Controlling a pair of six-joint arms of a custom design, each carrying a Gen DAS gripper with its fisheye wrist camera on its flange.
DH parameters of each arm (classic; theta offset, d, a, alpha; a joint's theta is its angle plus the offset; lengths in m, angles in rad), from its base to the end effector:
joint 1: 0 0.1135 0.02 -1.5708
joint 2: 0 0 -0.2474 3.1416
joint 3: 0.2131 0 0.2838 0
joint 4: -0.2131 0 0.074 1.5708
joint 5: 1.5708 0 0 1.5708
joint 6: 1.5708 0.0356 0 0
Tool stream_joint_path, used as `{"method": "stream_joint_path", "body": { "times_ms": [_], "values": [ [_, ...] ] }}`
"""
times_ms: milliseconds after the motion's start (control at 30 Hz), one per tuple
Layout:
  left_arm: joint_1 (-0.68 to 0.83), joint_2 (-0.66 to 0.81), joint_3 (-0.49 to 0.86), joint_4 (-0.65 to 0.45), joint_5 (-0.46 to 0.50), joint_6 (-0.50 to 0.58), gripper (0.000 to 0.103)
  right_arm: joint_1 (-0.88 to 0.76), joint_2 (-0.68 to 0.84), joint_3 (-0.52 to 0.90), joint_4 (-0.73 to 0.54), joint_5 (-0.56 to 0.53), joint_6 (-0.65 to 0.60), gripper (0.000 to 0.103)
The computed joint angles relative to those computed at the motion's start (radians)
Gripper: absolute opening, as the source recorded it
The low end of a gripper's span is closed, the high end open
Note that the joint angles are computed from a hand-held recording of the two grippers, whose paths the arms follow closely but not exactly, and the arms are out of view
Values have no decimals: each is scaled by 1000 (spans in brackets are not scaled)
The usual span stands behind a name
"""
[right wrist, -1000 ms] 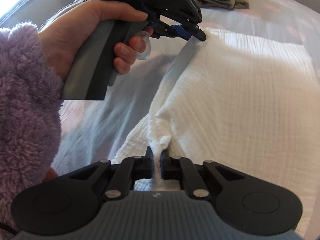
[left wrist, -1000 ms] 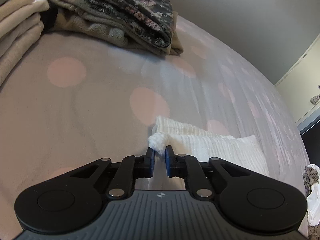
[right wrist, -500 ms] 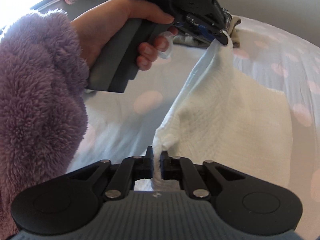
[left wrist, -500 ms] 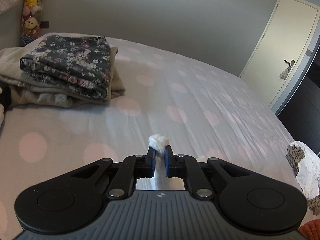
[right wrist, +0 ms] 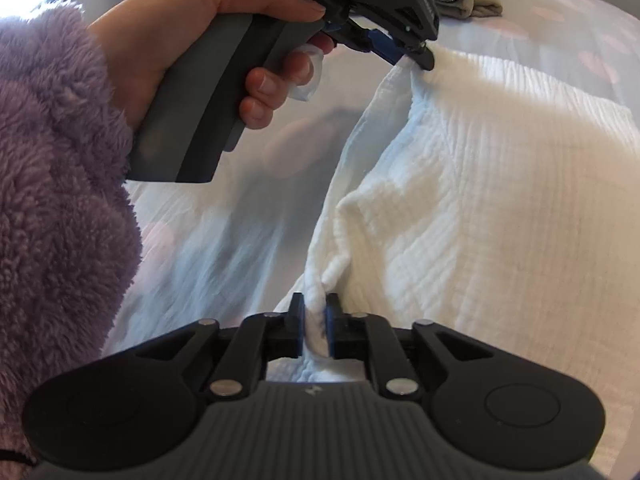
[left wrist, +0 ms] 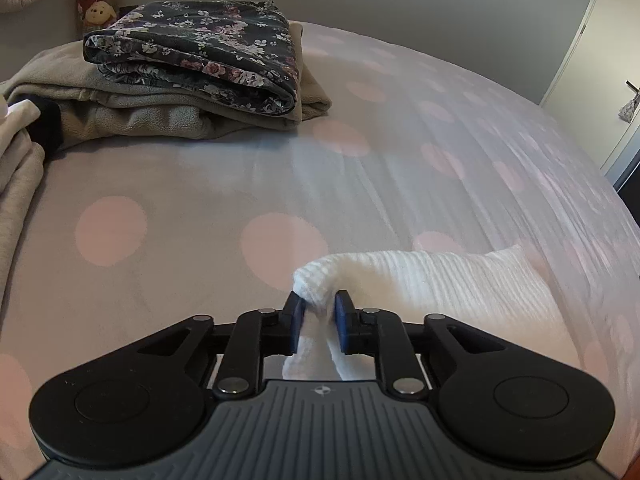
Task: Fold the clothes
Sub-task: 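Fold the held edge over the shirt and open both tools, then move both open tools to the ends of the folded shirt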
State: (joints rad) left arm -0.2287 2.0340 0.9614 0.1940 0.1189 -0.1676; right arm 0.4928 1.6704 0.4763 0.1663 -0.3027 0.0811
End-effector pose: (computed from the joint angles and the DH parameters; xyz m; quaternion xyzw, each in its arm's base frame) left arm 0.3746 -0.0915 0.0357 0.0488 0.9380 -0.1215 0.3210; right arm 0.2225 0.1315 0.0314 -0.2342 0.9240 0.2143 0.2132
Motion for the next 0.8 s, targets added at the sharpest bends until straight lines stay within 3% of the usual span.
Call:
{"method": "stream_joint_path", "body": {
  "times_ms": [167, 267, 333, 500, 700, 800],
  "values": [
    [-48, -147, -123, -44, -91, -15, 41, -27, -86, -81, -24, -66, -41, 28],
    [-75, -230, -197, -81, -99, -45, 41, -57, -152, -132, -48, -110, -68, 35],
    [-87, -275, -244, -101, -85, -68, 41, -73, -205, -159, -77, -141, -78, 45],
    [-144, -378, -345, -160, -128, -86, 41, -99, -434, -253, -182, -187, -104, 57],
    [-196, -442, -443, -173, -176, -151, 43, -79, -759, -322, -397, -155, -103, 58],
    [-209, -466, -478, -170, -214, -208, 43, -145, -893, -353, -505, -151, -137, 60]
  ]
}}
